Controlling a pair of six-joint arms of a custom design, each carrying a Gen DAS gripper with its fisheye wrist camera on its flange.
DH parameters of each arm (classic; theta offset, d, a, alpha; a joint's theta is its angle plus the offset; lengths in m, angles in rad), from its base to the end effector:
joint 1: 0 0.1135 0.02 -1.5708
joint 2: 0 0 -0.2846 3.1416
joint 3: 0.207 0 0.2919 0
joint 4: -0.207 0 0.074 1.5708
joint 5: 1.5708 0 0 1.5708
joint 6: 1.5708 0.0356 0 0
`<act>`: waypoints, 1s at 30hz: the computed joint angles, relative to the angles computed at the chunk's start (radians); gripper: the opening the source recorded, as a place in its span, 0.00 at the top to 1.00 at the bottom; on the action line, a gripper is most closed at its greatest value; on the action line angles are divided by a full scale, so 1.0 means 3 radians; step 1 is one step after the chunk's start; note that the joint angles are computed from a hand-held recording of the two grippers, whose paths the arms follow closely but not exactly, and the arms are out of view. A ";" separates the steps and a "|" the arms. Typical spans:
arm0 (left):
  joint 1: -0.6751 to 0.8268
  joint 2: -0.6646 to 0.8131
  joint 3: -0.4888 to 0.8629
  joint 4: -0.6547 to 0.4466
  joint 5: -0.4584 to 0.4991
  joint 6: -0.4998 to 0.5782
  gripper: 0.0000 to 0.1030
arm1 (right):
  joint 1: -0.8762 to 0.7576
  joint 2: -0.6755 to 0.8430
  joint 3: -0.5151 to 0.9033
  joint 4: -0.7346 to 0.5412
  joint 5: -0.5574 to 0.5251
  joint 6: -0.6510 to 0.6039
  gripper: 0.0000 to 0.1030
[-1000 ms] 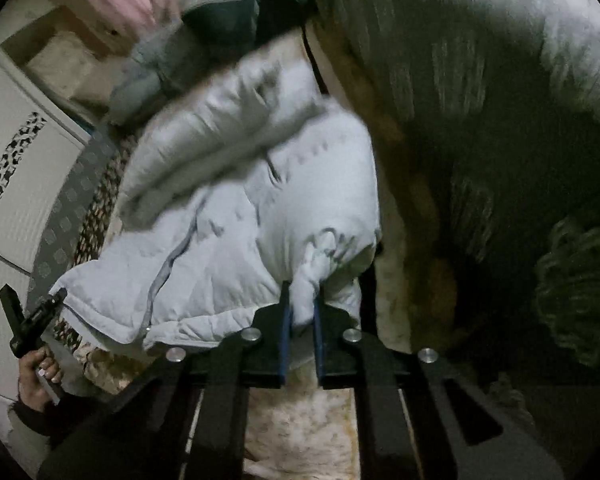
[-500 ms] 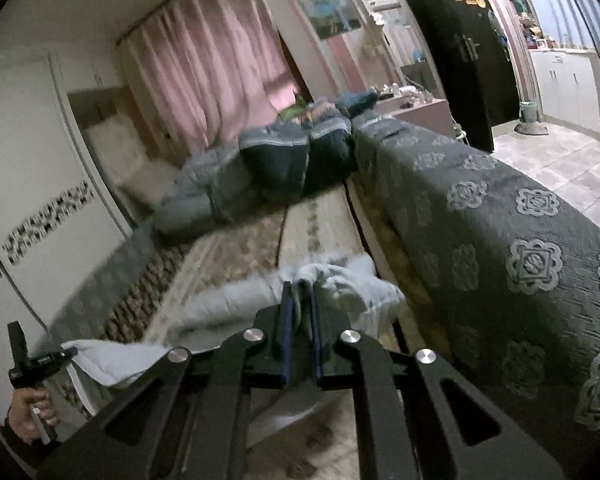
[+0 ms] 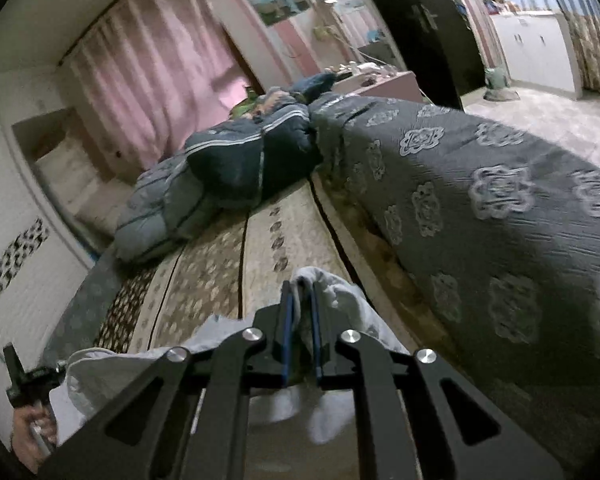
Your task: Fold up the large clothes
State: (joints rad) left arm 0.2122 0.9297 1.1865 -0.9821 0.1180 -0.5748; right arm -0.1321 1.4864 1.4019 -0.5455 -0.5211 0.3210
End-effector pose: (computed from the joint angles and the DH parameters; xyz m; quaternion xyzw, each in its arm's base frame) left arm 0.1892 0.0365 0.3996 -0.3267 0.8501 -0.1267 0.3931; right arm 0.3696 -0.0312 0.3710 0.0797 0.8655 0.2699 0.4143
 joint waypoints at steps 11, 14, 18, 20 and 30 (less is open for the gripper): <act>-0.0271 0.1432 0.0280 0.0818 -0.0519 0.0201 0.76 | 0.0484 0.1293 0.0796 0.0157 0.0711 -0.0261 0.83; -0.0450 0.1702 0.0373 0.0974 -0.0871 0.0681 0.71 | 0.0517 0.1575 0.1038 0.0064 0.0694 -0.0265 0.74; -0.0496 0.1852 0.0317 0.1123 -0.1003 0.1026 0.43 | 0.0651 0.1932 0.1264 -0.0088 0.0957 -0.0207 0.31; -0.0469 0.1909 0.0289 0.1152 -0.1121 0.0943 0.13 | 0.0696 0.2080 0.1402 -0.0222 0.1041 -0.0206 0.25; -0.0489 0.1808 0.0079 0.1247 -0.1472 0.0971 0.03 | 0.0755 0.1727 0.1158 -0.0084 0.1241 -0.0387 0.12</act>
State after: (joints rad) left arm 0.0657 1.4720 1.2101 -0.6079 -0.3237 -0.2836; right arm 0.0944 2.0046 1.7494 -0.5706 -0.1486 0.2049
